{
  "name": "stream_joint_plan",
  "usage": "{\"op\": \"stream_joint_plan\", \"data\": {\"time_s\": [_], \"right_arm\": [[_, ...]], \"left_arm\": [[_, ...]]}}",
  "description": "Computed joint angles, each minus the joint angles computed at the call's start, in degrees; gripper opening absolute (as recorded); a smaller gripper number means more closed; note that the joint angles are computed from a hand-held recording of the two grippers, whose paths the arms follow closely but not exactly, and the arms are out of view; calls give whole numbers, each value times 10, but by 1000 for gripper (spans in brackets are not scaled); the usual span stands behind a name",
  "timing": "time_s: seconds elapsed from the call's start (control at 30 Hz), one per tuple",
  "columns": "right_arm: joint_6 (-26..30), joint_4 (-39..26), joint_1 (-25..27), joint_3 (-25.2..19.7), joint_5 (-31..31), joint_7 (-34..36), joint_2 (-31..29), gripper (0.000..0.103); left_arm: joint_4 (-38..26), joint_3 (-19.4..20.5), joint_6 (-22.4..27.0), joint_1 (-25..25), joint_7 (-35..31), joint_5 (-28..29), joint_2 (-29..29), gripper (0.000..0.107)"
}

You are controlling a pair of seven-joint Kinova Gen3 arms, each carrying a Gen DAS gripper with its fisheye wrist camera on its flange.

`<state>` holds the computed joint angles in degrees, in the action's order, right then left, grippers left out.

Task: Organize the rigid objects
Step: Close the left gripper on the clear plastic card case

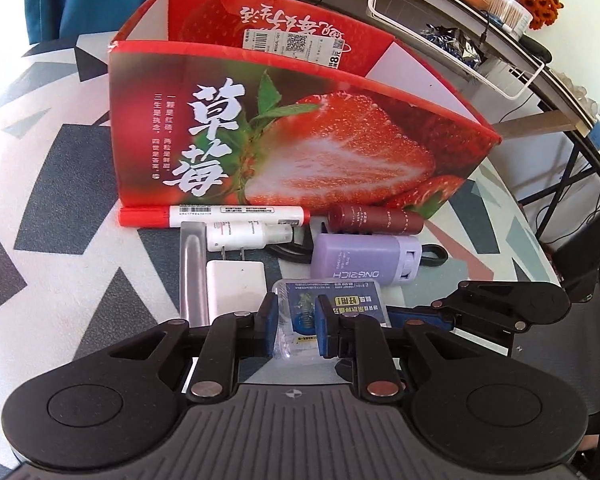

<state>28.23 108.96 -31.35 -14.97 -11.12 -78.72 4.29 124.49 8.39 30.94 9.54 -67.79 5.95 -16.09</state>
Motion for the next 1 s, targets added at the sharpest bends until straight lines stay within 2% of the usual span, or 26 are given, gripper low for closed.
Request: {"op": "stream_joint_plan", "data": {"time_s": [0.03,0.13,0.23,0.37,0.43,0.5,0.63,0.8,1.0], "right_arm": [[0,0,0,0,1,0,0,41],[1,0,6,-1,-15,15,1,41],[0,2,9,0,-23,21,1,40],[1,1,8,1,-21,20,0,40],[1,0,5,1,-16,15,0,40],[2,-1,3,1,-9,10,0,40],[3,-2,0,1,2,6,1,41],[3,-8,-6,2,20,-9,5,44],[12,-13,-8,1,32,-16,-2,43]], "left_arm": [[-4,-1,10,0,0,-3,2,23],[-1,7,19,-15,22,-15,-2,38],[-5,14,26,-18,31,-31,-3,37],[-5,-39,16,23,-31,37,12,37],[-2,-56,7,32,-54,71,19,41],[1,-45,0,19,-47,79,25,45],[10,-52,-17,24,-65,117,36,56],[-4,2,-17,1,-3,55,45,60],[-25,21,14,7,35,-3,35,59]]}}
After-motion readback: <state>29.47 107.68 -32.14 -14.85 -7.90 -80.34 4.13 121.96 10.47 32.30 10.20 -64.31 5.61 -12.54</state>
